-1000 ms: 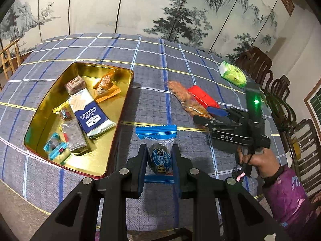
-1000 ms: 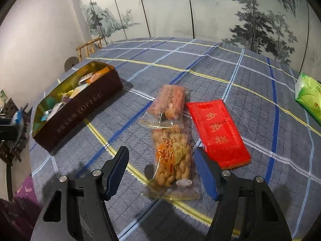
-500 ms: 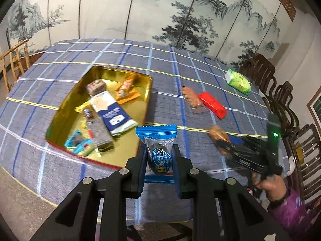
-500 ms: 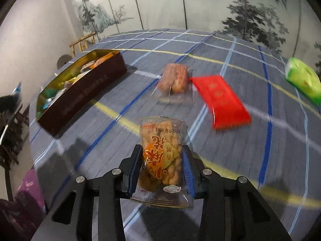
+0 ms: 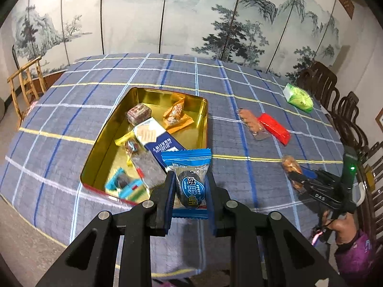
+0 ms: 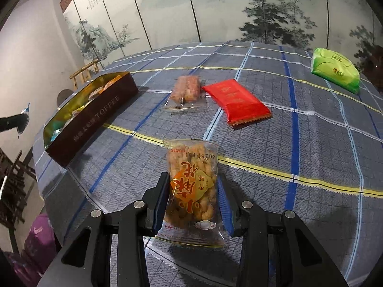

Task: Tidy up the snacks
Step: 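Carry the blue candy into the tin and open the left gripper while the right holds the peanut bag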

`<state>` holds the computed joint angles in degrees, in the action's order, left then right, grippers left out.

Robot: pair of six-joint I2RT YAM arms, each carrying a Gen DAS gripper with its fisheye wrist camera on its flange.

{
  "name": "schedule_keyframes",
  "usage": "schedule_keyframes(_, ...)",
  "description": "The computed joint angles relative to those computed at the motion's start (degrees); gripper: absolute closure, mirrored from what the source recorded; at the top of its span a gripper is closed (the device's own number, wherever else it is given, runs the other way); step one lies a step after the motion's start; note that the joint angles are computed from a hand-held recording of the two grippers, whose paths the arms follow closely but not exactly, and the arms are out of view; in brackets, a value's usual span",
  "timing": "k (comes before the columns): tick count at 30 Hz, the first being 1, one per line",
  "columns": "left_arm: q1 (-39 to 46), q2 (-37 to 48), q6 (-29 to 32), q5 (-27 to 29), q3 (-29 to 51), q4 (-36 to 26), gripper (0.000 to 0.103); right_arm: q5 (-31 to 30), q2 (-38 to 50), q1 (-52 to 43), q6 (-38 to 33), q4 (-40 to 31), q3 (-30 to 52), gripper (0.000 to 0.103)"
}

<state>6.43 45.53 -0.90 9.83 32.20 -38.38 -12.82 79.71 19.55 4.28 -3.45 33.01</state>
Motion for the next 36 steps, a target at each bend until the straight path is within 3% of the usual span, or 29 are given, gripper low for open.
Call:
schedule_keyframes(14, 0.6, 25.7, 5.7, -1.6, 4.8, 20.5, 0.082, -0.4, 0.7, -0.9, 0.1, 0.5, -0.1, 0.063)
schedule_keyframes(23, 1.8, 37.4, 9.1, 3.3, 10.9, 21.9, 0.082, -0.3, 0.7, -0.9, 0.0, 0.6, 0.0, 0.063)
schedule_keyframes(36, 0.0, 44.7, 6.6, 2.7, 15.4, 22.7, 0.082, -0.5, 0.7, -1.0, 0.1, 0.7, -0.2, 0.063)
